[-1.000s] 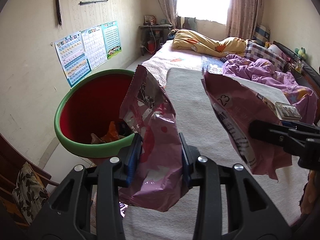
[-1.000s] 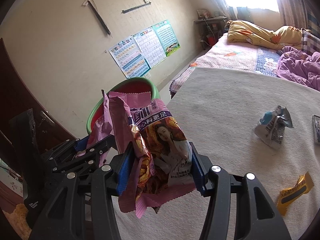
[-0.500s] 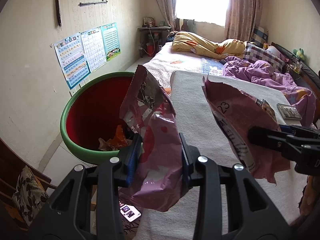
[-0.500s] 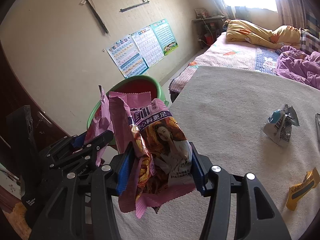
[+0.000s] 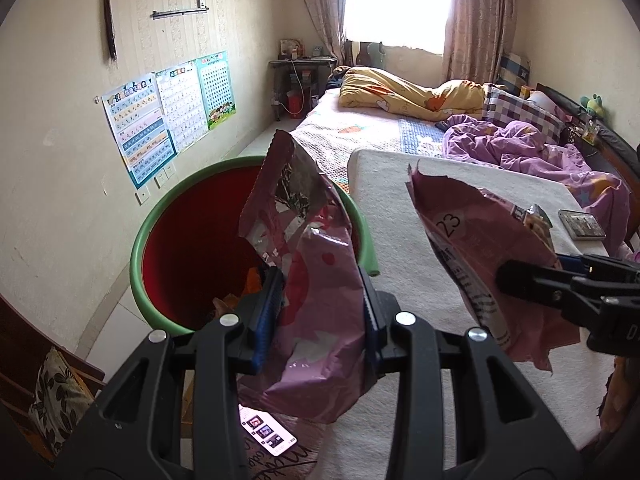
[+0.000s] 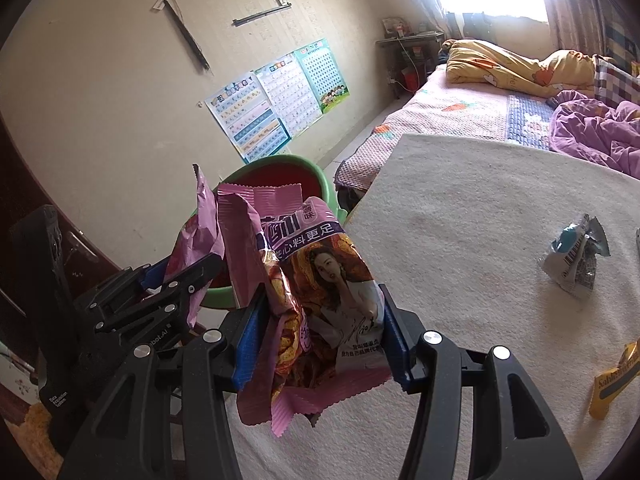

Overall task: Collect trash
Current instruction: 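Lift and carry both pink bags over the green bucket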

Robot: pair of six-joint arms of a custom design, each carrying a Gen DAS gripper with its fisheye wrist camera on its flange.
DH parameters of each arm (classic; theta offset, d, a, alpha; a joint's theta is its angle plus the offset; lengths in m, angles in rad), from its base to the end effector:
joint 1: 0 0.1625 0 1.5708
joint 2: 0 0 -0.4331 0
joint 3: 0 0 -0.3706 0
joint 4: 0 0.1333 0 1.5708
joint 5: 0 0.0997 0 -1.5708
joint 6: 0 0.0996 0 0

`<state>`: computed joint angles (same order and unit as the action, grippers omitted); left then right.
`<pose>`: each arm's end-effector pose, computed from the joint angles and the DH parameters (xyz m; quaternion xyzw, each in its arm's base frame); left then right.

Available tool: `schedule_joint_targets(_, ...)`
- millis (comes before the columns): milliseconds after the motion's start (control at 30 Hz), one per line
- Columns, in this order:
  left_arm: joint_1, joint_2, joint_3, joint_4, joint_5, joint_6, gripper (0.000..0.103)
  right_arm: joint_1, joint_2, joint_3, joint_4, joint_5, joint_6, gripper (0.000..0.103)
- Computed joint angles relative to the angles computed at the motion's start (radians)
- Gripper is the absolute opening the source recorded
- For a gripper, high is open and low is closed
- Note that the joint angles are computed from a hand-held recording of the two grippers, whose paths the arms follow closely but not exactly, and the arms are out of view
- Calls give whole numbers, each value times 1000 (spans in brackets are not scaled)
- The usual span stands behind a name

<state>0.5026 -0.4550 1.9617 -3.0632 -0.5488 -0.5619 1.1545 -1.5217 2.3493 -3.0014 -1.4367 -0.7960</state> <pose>-0.3433 -0.4378 -0.0704 0.2218 0.8436 -0.3516 0.3399 -0.0317 -0.4344 0.2974 0.1993 -0.9319 0.2799 0.1162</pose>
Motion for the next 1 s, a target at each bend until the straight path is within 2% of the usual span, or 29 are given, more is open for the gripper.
schedule_joint_targets(467,50,-16,6,-80,-4,118,35,77,85,-18,-93,-49,76,52)
schedule_joint_targets(1000,130,-19,-21,-121,-51,242,35,185,214,-95,-169,-124,157,52)
